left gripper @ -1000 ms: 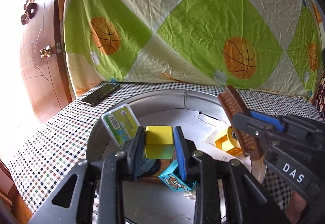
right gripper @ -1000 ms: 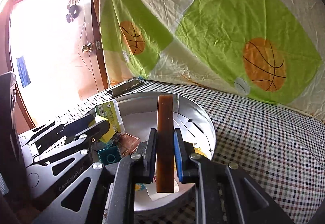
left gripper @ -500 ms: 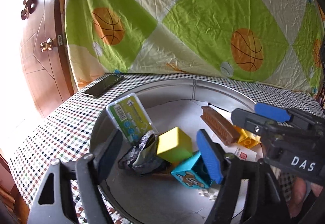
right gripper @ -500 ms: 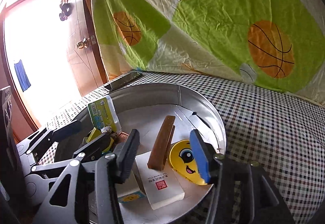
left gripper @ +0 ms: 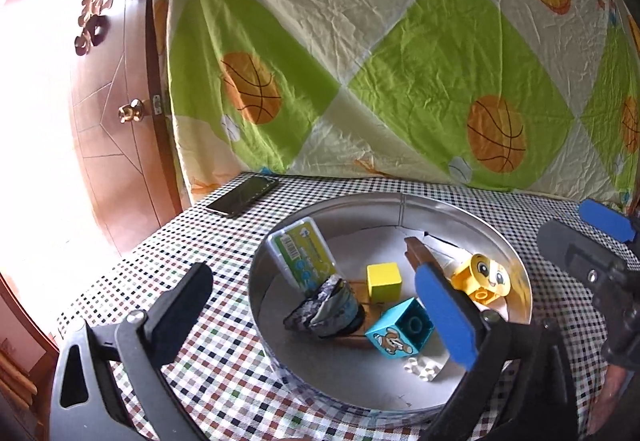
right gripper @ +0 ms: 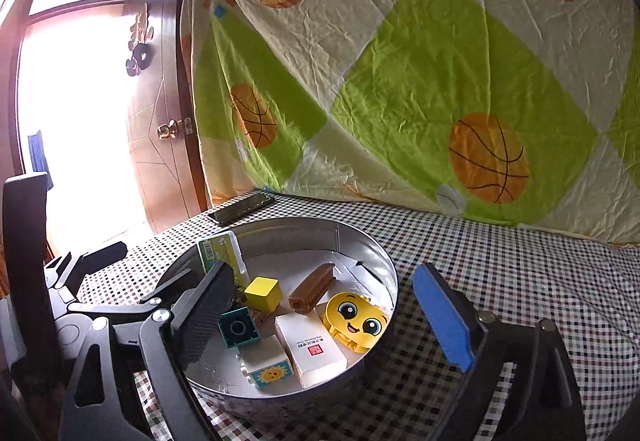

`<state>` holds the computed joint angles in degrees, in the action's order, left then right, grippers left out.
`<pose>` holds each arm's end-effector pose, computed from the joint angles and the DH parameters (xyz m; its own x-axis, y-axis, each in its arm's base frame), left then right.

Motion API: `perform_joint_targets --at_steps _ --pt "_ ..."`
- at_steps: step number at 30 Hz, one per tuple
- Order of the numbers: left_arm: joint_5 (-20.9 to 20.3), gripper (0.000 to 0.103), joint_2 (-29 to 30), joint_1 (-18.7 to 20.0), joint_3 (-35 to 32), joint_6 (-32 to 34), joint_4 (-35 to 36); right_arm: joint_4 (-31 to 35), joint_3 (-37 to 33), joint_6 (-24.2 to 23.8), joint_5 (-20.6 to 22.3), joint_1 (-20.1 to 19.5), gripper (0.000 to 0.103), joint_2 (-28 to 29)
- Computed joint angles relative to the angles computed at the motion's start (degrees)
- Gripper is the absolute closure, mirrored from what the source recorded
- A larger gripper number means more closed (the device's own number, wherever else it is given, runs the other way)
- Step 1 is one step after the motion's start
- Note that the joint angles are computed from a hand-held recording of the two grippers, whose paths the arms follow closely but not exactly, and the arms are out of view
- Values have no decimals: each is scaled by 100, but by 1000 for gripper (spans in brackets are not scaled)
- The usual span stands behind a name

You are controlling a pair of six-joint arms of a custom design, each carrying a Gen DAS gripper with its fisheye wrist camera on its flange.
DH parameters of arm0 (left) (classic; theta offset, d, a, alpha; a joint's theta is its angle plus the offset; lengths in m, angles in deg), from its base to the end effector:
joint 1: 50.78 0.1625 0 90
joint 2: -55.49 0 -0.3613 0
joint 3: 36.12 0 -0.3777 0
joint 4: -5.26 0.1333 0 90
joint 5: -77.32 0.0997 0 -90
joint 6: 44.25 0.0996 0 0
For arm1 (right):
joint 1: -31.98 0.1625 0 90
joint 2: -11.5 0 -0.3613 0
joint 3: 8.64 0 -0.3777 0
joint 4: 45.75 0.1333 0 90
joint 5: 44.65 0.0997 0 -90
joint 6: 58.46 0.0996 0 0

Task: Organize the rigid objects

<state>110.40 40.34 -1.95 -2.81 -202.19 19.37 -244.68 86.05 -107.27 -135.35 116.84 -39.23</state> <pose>-0.2979 -0.6699 0.0259 -0.6810 -0.0103 -0.7322 0.6552 0.4378 -0.6156 0.0748 -0.6423 0.2282 -0.6837 -0.2509 0.6853 -0.7237 0.3532 -0.5928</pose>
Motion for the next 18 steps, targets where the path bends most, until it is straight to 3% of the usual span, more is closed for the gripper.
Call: perform_joint_targets --at_steps 4,9,18 --pt "-43 0 -501 -62 693 32 -402 -96 182 -99 70 68 9 -115" --pt "-86 0 -806 -82 1064 19 -586 -100 221 -143 77 98 9 -116" --pt "-156 0 -674 -12 812 -141 -306 -15 167 -193 -29 109 8 -17"
